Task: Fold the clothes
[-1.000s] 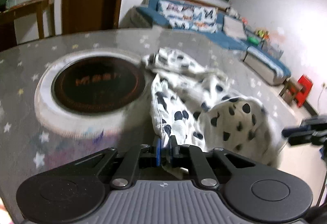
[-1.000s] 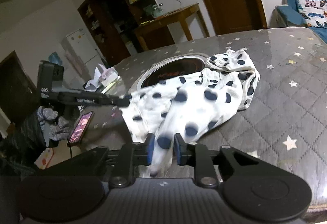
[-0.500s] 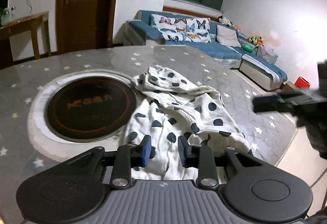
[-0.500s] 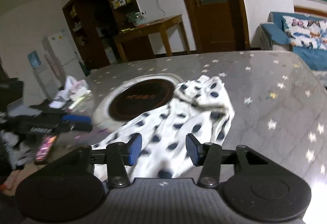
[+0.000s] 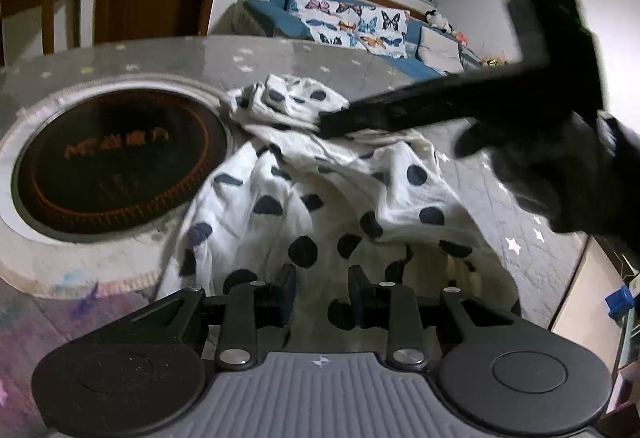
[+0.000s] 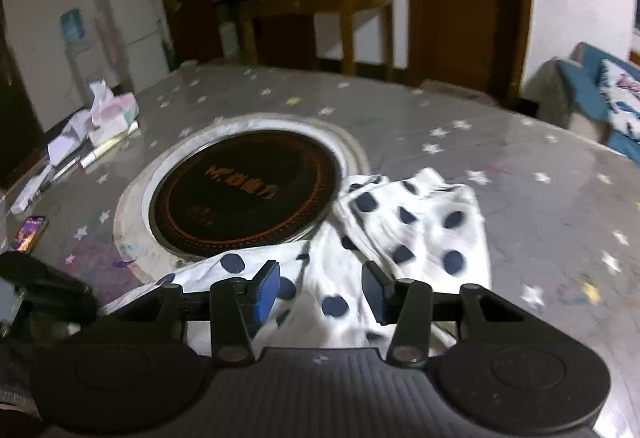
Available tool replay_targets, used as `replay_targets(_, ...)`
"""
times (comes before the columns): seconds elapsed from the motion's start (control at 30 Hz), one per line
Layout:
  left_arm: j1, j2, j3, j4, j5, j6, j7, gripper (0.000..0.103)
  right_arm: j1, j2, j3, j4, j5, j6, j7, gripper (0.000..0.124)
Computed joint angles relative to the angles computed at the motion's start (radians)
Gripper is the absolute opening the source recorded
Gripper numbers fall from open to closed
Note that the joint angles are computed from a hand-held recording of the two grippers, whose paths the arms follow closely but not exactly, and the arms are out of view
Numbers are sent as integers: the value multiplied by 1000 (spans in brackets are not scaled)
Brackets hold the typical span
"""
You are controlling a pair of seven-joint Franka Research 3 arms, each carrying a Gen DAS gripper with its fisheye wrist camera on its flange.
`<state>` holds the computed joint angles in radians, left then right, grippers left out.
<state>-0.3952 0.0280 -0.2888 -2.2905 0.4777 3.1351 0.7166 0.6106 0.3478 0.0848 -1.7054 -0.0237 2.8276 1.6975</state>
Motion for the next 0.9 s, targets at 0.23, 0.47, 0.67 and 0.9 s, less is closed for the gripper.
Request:
replay_targets(0.23, 34, 11, -64, -29, -290, 34, 234, 31, -33, 131, 8, 168, 74, -135, -106, 41)
replay_targets(0.47, 89, 15, -167, -38, -648, 58, 557, 31, 136, 166, -284, 212, -330, -136, 259, 40)
replay_targets(0.67, 102, 17, -214, -30, -895, 64, 771, 32, 181, 166, -379, 228, -536, -207, 538, 43)
replay_targets(0.9, 71, 24, -195, -25, -937, 75, 805, 35, 100, 145, -243, 218, -541, -124, 575, 44)
